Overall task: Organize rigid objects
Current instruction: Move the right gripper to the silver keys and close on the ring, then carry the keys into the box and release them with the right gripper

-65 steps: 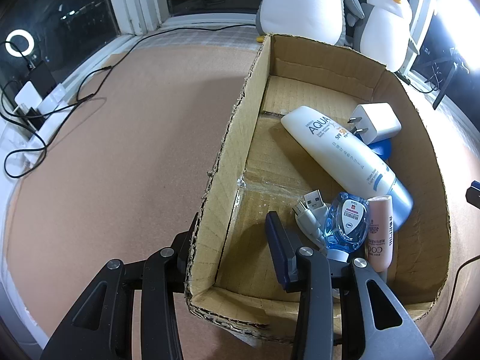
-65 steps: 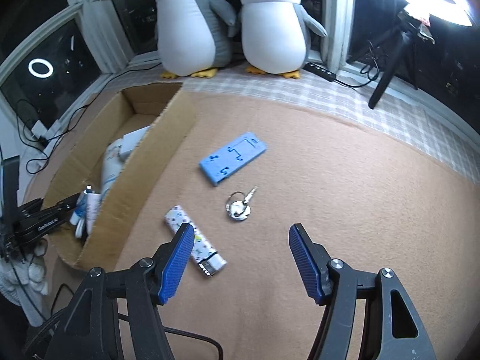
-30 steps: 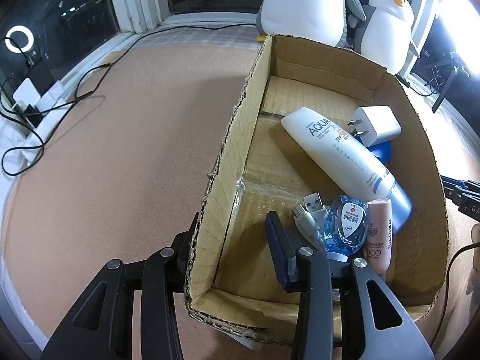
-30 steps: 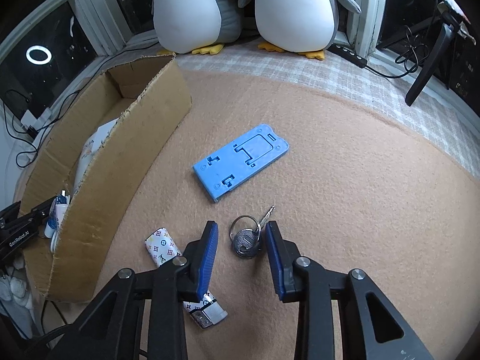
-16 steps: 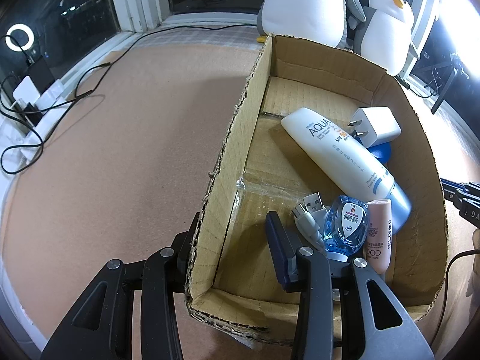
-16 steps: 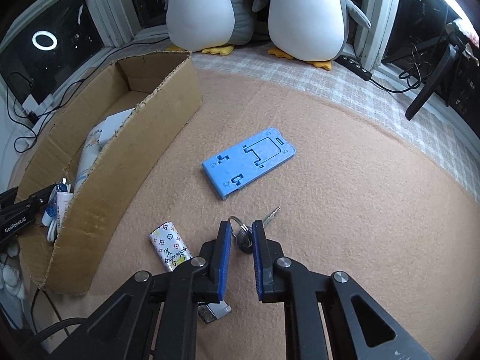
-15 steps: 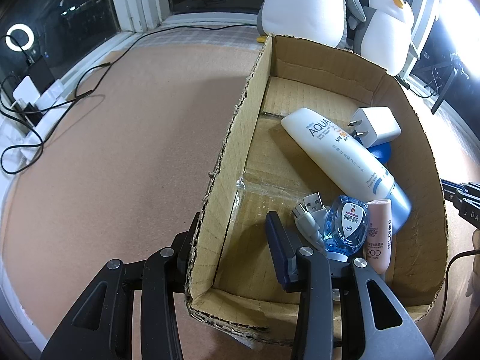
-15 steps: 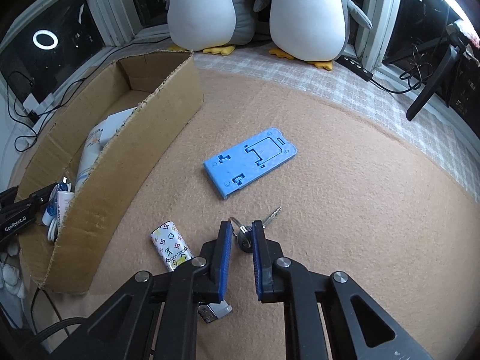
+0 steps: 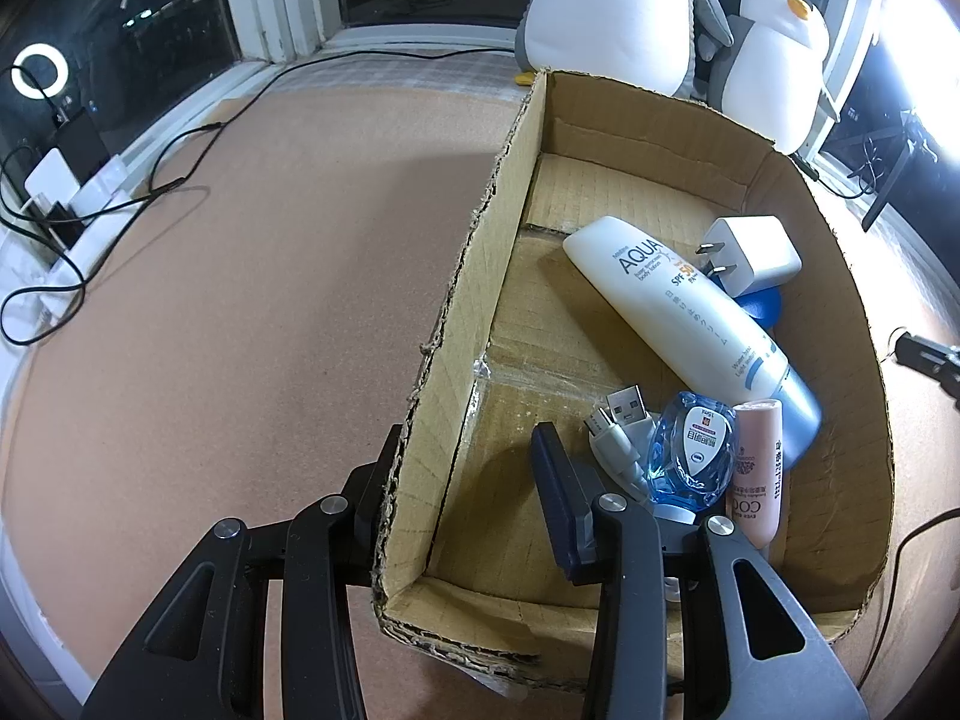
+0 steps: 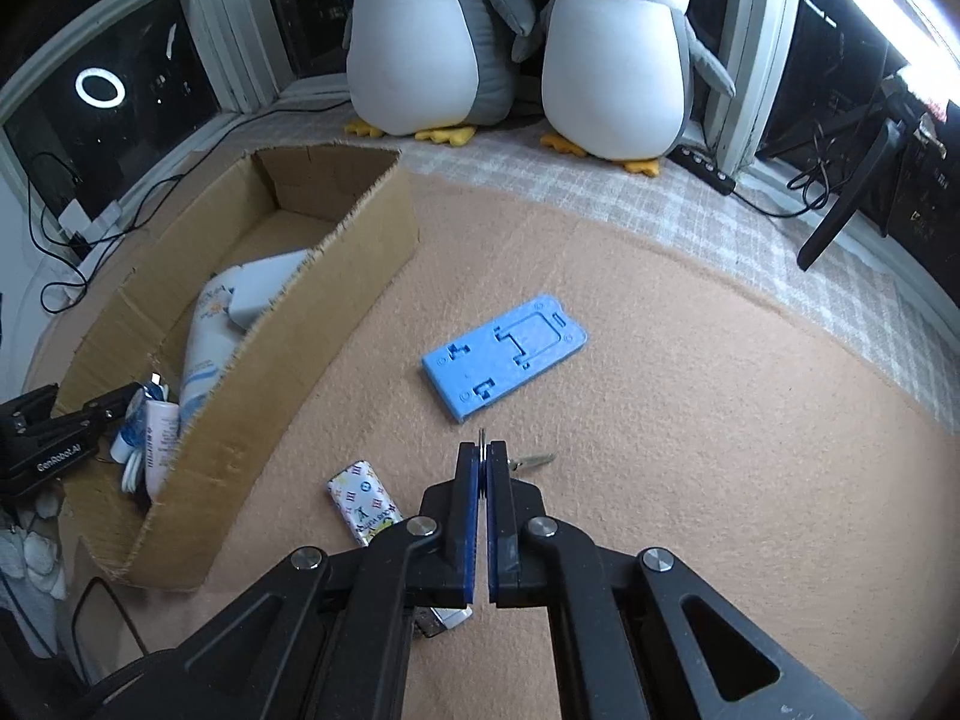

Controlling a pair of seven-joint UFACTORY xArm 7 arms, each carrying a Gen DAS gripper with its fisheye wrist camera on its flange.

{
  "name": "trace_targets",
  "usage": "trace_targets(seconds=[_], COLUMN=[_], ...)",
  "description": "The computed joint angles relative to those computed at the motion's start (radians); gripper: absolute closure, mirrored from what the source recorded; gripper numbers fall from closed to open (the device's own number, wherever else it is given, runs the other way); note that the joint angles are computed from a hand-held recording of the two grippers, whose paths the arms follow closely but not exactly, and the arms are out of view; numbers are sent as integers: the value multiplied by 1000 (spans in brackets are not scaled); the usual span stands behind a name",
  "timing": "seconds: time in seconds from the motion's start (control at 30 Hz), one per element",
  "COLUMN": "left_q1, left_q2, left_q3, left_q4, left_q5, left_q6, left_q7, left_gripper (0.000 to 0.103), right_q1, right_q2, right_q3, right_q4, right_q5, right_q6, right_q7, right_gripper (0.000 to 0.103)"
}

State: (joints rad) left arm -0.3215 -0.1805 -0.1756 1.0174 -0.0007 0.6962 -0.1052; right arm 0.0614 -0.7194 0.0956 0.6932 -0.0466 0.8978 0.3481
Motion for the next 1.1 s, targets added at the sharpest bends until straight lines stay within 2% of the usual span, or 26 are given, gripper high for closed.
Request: trace_targets(seconds=[0.3,0.63,0.93,1.1], left_q1=[-1,-2,0,0], left_q2=[2,1,1,3], left_q3=[1,2,2,5], left_q4=[2,1,-2,-1], left_q5=[-2,-9,-8,-14], left_q6=[-1,-4,-9,-11], left_q7=[2,4,-6,-3], left_gripper=[64,63,57,57], right_q1=[29,84,133,152], right_q2=[28,144,246,291], right_q3=[32,75,78,73], right_q4=[107,234,286,293], right_q5=[-3,2,22,39], right_q6=[-3,-55,-98,-117], right_q7=[-2,11,15,21], right_gripper=[101,101,101,101])
